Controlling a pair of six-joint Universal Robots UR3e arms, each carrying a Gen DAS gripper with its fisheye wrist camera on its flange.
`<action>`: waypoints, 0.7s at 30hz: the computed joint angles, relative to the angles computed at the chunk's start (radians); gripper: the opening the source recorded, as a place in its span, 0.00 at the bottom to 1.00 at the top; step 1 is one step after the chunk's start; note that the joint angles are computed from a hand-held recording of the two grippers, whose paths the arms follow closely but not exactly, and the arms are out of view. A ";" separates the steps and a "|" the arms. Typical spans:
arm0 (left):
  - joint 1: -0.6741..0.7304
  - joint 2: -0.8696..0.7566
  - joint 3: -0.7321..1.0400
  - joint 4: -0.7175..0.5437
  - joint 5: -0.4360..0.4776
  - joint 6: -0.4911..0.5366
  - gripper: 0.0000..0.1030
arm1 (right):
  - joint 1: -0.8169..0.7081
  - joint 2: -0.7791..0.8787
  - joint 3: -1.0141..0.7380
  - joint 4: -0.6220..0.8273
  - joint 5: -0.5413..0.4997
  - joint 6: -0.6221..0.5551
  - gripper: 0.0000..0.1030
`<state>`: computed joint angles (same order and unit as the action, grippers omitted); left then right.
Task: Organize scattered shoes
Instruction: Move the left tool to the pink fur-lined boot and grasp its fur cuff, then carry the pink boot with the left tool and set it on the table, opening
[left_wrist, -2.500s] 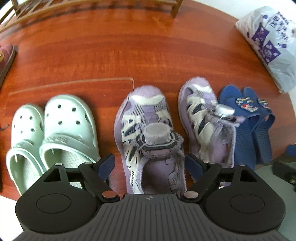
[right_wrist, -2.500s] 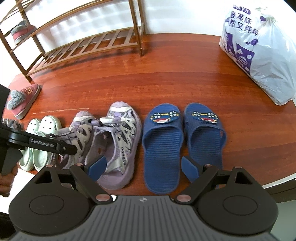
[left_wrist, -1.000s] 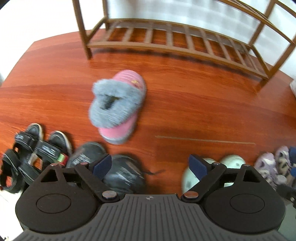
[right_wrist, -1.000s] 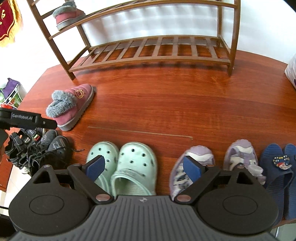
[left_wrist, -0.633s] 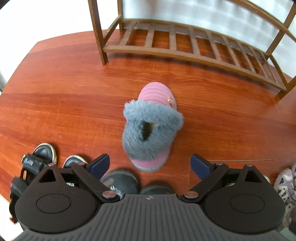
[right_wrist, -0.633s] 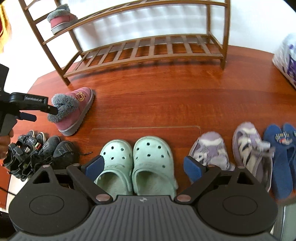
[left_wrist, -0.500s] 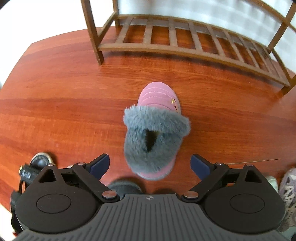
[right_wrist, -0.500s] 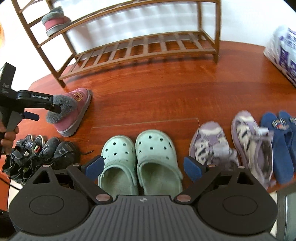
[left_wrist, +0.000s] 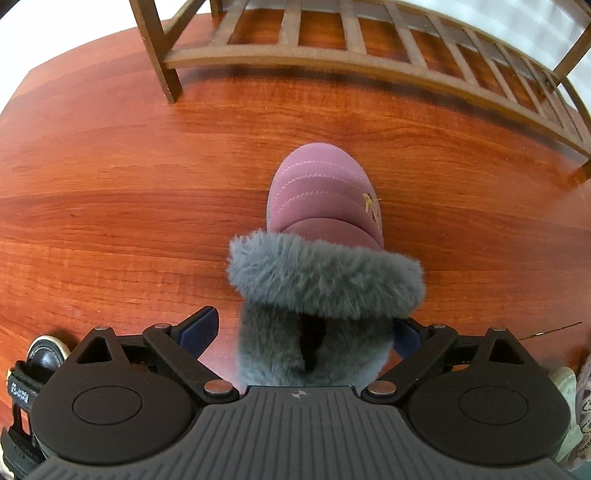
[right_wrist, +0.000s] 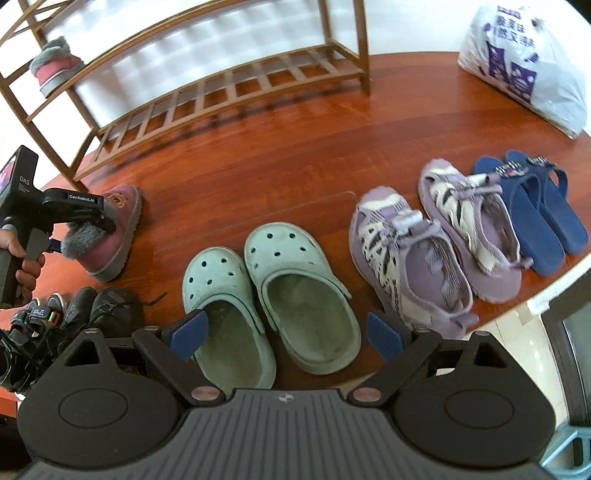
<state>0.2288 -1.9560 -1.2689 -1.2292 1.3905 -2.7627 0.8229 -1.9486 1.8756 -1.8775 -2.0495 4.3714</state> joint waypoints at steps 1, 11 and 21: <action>-0.001 0.000 -0.003 0.005 -0.004 0.003 0.91 | 0.004 0.003 -0.002 0.004 -0.003 0.010 0.93; -0.017 0.079 -0.129 0.103 -0.075 0.013 0.65 | -0.025 -0.044 0.001 0.055 -0.008 0.003 0.93; -0.101 0.130 -0.130 0.041 -0.146 -0.069 0.65 | -0.121 -0.140 0.033 0.077 0.039 -0.129 0.93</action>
<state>0.1282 -1.8260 -1.3985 -1.1879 1.2448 -2.8322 0.7022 -2.0890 1.9088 -1.8002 -2.0103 4.2425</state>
